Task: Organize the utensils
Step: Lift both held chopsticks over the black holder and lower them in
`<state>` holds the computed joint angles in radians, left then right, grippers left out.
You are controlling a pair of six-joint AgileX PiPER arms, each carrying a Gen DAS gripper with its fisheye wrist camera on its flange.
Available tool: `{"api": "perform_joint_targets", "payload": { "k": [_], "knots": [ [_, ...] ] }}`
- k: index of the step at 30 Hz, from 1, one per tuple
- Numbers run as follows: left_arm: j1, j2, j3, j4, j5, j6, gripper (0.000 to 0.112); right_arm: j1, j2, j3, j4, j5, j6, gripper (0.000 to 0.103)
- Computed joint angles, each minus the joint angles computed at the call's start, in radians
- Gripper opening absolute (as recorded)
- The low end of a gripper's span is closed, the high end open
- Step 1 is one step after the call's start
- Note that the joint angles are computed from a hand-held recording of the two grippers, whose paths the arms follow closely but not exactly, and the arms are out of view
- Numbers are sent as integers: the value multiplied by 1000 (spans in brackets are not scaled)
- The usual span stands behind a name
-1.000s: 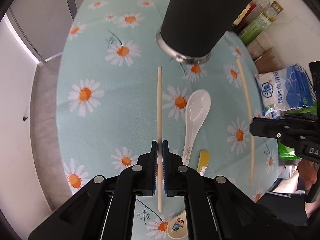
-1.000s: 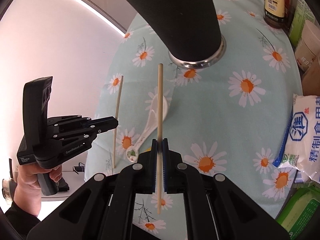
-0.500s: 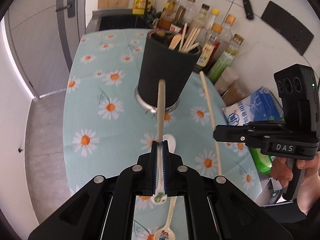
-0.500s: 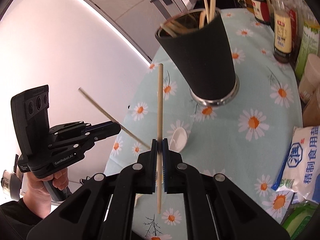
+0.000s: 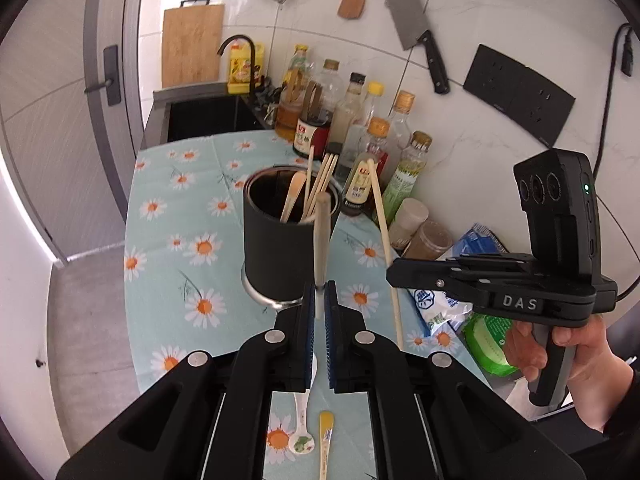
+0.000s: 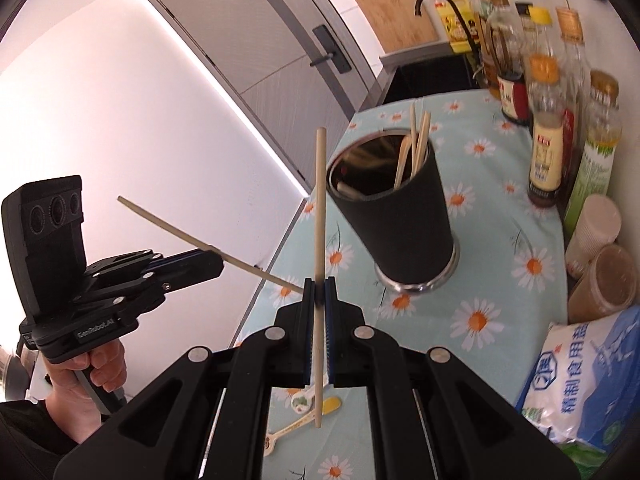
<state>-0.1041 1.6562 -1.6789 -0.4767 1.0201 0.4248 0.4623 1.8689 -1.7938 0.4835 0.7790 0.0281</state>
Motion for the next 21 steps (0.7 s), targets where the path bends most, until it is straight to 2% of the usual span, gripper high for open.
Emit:
{"api": "perform_joint_targets", "payload": {
  "k": [5,11,21],
  "knots": [
    [-3,18,-100,-4,46,11,4,7,10,-85,-108,-25,61,6],
    [4,64,-246,6,98,5,4,-1,35,-160,-149,-88,97,6],
    [20,204,-532,25,174,-27,4,-22,168,-410,-231,-93,191,6]
  ]
}}
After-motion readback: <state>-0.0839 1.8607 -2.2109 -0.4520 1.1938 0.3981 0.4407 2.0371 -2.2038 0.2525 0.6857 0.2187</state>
